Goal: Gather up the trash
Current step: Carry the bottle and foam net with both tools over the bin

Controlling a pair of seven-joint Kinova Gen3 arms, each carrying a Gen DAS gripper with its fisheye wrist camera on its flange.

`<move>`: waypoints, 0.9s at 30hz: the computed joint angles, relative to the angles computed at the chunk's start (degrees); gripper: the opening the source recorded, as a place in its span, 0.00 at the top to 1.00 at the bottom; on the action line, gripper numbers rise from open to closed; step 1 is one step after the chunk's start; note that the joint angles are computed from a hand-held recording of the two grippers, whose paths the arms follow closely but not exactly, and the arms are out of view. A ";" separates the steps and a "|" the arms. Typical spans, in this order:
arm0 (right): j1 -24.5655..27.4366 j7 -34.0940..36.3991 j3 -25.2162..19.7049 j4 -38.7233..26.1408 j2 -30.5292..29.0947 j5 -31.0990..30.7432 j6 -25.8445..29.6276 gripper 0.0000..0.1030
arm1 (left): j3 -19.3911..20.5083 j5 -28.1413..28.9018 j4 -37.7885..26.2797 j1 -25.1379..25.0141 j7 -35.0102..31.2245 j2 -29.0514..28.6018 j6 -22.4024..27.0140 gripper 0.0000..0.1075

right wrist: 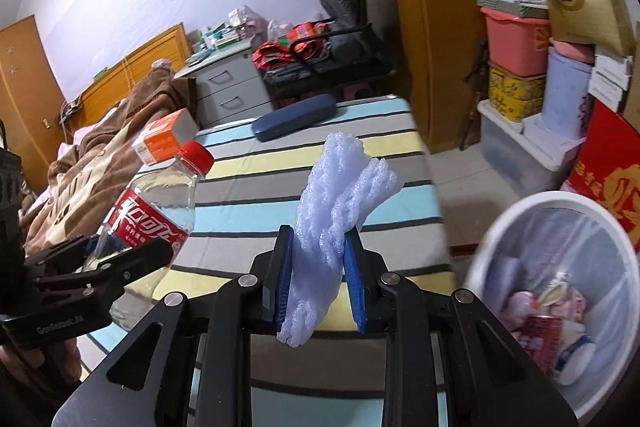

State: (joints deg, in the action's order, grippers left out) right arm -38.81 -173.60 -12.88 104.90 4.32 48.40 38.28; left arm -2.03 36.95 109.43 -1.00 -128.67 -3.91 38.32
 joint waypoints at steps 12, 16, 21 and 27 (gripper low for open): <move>4.64 -4.76 -3.24 7.13 -7.42 2.17 3.81 0.75 | 5.43 -3.17 0.11 7.69 6.26 -0.60 -4.73 0.38; 7.22 -5.01 -4.43 8.90 -9.65 1.54 4.56 0.75 | 6.54 -3.35 -0.71 10.24 7.30 0.07 -5.08 0.38; 9.96 -5.14 -6.02 10.71 -11.89 0.64 5.74 0.75 | 8.08 -4.37 -1.92 12.62 9.13 1.28 -5.19 0.38; 12.83 -0.62 -5.98 11.48 -13.20 -3.45 7.08 0.74 | 10.21 -5.76 -3.72 15.05 11.59 3.50 -5.07 0.38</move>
